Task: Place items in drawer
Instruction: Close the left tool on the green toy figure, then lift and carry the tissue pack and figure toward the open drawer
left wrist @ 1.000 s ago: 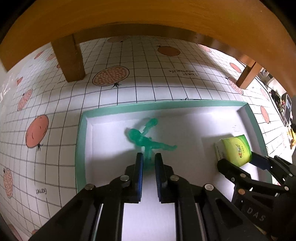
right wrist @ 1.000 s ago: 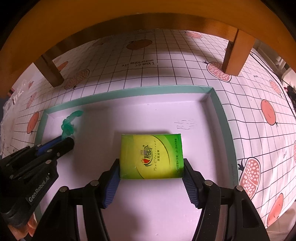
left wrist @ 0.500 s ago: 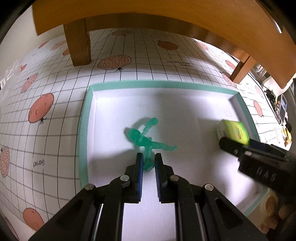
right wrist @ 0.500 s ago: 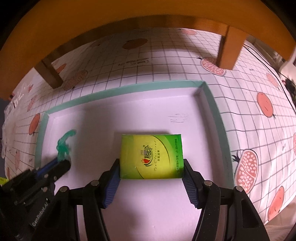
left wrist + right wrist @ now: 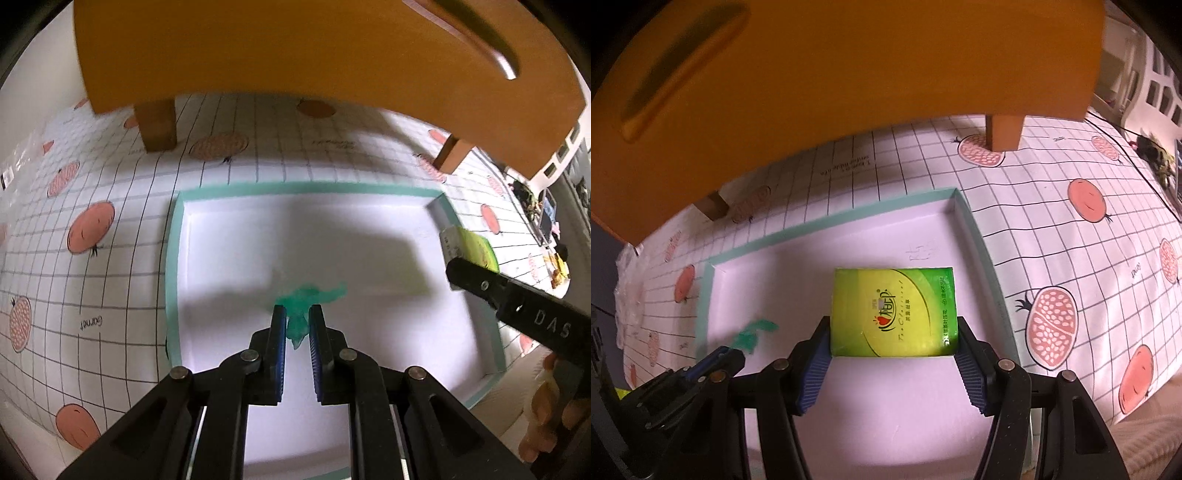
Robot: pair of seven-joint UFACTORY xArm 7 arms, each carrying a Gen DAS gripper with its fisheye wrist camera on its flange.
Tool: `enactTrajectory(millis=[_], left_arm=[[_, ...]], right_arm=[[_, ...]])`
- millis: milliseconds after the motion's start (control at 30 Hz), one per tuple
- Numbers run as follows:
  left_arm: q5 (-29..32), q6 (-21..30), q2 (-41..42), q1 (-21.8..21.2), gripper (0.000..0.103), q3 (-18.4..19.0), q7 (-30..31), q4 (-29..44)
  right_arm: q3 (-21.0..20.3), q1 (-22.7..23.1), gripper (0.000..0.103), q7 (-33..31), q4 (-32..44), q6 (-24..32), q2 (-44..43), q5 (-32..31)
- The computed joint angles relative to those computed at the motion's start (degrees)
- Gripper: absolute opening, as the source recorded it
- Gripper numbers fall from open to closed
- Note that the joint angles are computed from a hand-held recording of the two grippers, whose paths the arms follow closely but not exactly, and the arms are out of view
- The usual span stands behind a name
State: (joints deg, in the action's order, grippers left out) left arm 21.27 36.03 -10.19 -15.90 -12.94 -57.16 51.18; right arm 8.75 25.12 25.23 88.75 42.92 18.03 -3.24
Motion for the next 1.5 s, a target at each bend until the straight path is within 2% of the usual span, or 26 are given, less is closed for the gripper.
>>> enactTrajectory(millis=[567,967,1200,1500], left_arm=[[2.2,1.7,-1.2,-0.5,0.012,-1.0,0.6,4.3],[6.5,0.0,-5.6,1.8,0.012,-3.1,0.7,11.9],[8.9,-1.4,-7.4,3.9,0.012,-4.6,1.4,16.5],[12.0,-1.6,-6.7,6.5,0.012,-5.6,4.9,23.5]], right_arm=[[0.5,-1.5,0.065,1.2,-4.1,-2.1,-5.4,1.6],[0.2,-1.6,0.065,3.1,-3.5,-5.7,-10.4,-2.6],[0.5,-1.8,0.065,5.0,-0.3,-8.1,-12.4,-5.8],[0.6,-1.0,0.065,2.9,8.4,-7.0,-9.5,-7.2]])
